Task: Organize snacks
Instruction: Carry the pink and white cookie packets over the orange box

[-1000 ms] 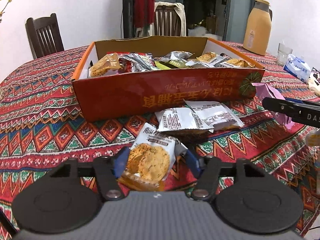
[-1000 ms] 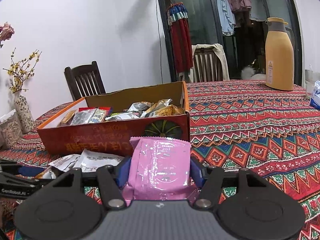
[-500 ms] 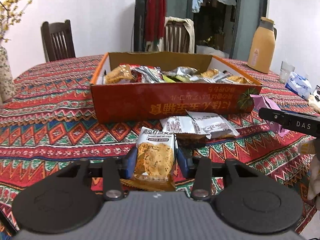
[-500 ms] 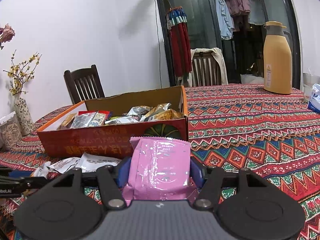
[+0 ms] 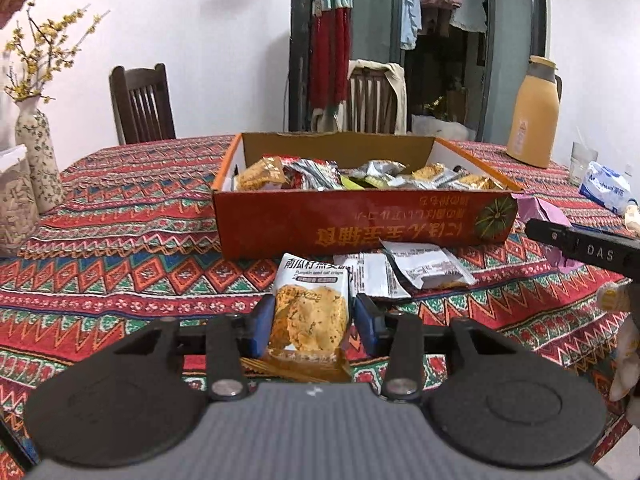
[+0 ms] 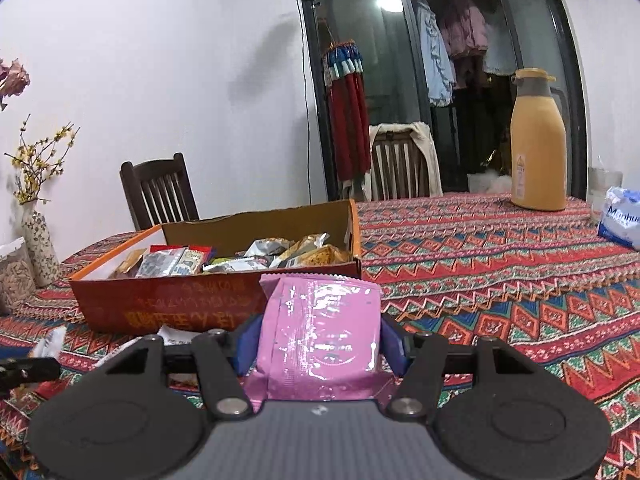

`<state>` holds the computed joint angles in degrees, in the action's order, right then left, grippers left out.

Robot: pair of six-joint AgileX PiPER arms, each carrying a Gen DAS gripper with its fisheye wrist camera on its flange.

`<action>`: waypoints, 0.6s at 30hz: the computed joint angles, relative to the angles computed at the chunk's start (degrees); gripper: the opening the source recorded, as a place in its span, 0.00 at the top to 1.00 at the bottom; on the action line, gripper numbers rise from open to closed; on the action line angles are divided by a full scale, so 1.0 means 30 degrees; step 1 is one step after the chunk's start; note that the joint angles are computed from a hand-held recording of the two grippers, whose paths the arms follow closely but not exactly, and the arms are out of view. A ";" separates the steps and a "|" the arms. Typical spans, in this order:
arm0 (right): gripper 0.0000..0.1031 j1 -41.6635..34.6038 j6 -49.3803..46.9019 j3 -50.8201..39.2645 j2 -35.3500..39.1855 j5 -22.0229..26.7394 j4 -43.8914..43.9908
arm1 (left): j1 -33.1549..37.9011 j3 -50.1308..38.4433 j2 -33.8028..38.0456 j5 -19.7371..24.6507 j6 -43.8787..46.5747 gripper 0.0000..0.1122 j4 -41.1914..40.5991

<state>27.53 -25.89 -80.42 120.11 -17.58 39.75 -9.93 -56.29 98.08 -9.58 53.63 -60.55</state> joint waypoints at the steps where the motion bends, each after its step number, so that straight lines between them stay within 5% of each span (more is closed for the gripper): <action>1: 0.41 0.0076 0.0024 0.0217 -0.0108 -0.0302 -0.0046 | -0.0041 0.0100 -0.0140 -0.0100 -0.0159 0.62 0.0110; 9: 0.41 0.0387 -0.0492 0.0521 -0.0702 -0.0414 0.0510 | -0.0481 -0.0125 -0.0648 -0.0659 0.0142 0.62 -0.0406; 18: 0.41 0.0509 -0.3088 -0.1048 -0.0681 0.0224 0.2401 | -0.0600 -0.2249 -0.0273 -0.0706 0.4468 0.62 -0.4821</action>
<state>29.06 -35.15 -83.57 118.07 -16.90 46.95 -11.73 -63.04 97.26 -11.70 67.03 -75.01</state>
